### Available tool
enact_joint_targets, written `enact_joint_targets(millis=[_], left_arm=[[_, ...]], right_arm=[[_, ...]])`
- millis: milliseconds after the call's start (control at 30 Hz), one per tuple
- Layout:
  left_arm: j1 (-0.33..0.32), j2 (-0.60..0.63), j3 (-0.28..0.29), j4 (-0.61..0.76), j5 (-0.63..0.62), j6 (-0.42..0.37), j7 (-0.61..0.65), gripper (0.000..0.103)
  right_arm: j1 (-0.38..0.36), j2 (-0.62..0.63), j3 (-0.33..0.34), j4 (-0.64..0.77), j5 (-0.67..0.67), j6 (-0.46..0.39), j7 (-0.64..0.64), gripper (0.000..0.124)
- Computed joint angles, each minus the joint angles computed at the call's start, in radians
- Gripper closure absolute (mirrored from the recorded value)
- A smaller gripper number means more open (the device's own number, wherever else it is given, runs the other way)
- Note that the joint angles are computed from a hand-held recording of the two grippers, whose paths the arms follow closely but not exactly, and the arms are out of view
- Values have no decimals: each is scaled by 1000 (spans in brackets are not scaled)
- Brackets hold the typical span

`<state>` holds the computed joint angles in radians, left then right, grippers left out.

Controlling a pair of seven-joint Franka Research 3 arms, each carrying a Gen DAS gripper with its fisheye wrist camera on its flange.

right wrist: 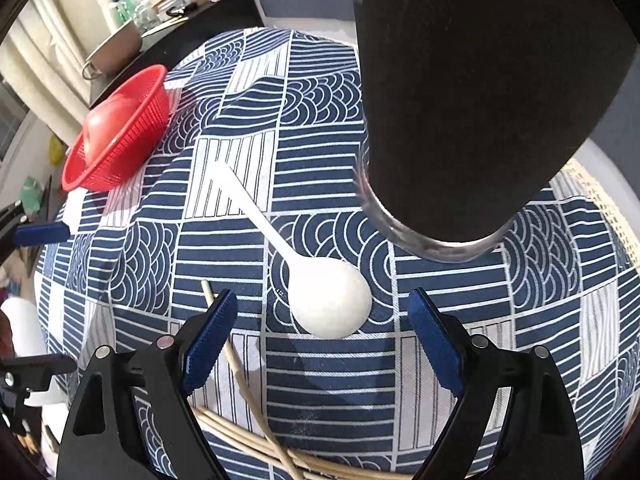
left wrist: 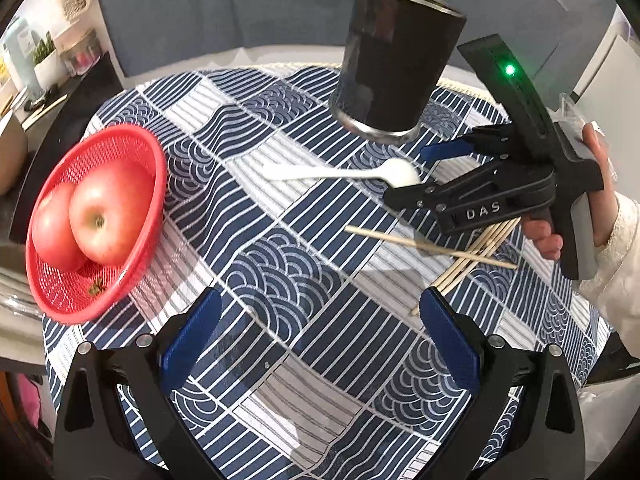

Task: Organize utensils

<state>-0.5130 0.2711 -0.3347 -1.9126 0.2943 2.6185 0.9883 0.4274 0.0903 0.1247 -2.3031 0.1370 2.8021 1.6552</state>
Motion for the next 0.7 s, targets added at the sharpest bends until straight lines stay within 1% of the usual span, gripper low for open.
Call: enact_joint_targets(millis=[67,133,167,200,267,300,400,467,567,667,700], left_arm=[[-2,1,4,-3,6,-5,-8,6],[9,-2,-3,-15,-17,8,2,6],[10,-2,-2,-16,-20,8,0,6],[10,-1,-1,-17,-20,10,-4,6],[11,5,-1,-15,-27,10,-8,6],[12,9,-2,-13,-31,12,-7,6],[10,20,-7,-3,-35,11,8,6],[3,29,-4,9,-22,9,11,6],[2,50,-7,31,-27,11,26,6],[-1,75,-10,58,-39,4,39,6],[0,82,-12,66,-46,3,44,6]], right_arm=[[16,12,-15,11,-91,-1,62,50],[42,13,-39,16,-249,-9,157,59],[54,10,-48,14,-287,-4,156,73],[35,7,-24,11,-254,-1,118,85],[37,-4,-21,2,-267,-8,132,85],[33,-9,-16,-4,-252,-7,127,85],[12,-42,8,-35,-100,-7,32,85],[6,-67,10,-65,-59,3,8,85],[2,-108,17,-108,140,13,-120,85],[19,-164,7,-150,372,7,-279,85],[22,-175,3,-156,413,5,-306,85]])
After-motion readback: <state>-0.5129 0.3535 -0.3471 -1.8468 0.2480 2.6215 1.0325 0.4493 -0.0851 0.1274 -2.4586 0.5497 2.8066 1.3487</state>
